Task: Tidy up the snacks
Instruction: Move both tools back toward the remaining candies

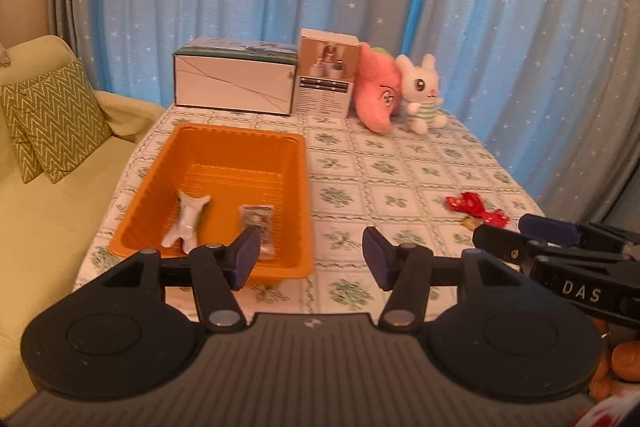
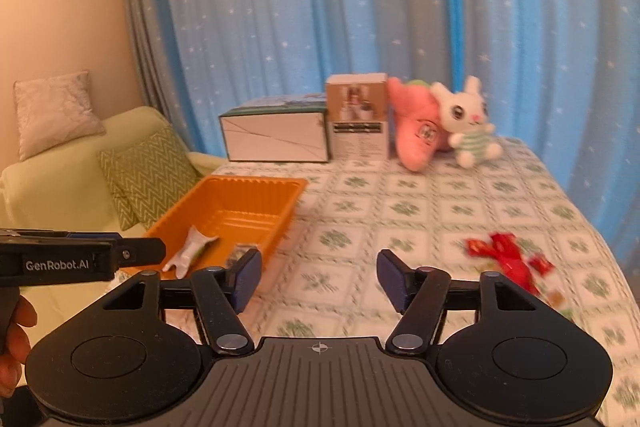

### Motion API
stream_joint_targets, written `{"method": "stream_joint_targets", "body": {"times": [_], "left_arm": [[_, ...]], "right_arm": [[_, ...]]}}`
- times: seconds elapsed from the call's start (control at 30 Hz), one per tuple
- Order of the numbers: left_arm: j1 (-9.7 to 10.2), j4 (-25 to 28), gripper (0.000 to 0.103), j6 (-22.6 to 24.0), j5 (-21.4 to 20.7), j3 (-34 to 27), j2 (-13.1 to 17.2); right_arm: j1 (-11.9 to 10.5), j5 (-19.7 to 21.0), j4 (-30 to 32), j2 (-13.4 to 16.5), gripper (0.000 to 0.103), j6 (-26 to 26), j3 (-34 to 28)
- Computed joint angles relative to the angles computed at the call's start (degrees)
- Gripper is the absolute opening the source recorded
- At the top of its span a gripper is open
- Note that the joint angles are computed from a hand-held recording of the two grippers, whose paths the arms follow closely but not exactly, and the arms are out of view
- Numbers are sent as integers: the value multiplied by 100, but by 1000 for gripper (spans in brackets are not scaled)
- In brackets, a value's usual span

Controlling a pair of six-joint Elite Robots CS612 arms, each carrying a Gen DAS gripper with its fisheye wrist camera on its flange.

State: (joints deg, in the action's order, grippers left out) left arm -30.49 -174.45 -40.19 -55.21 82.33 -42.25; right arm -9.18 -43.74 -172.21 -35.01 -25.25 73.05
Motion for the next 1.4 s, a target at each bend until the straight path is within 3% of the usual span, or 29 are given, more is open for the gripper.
{"method": "stream_joint_targets", "body": {"times": [0.17, 0.27, 0.5, 1.4], "left_arm": [[-161, -90, 53, -61, -59, 24, 14], [-221, -386, 53, -46, -306, 35, 60], [-286, -400, 52, -82, -819, -199, 225], [-401, 615, 47, 726, -1364, -1418, 890]], "right_arm": [[-195, -231, -154, -132, 66, 148, 315], [-303, -404, -200, -182, 66, 243, 452], [-514, -683, -341, -241, 66, 526, 652], [-728, -1126, -292, 46, 66, 1115, 251]]}}
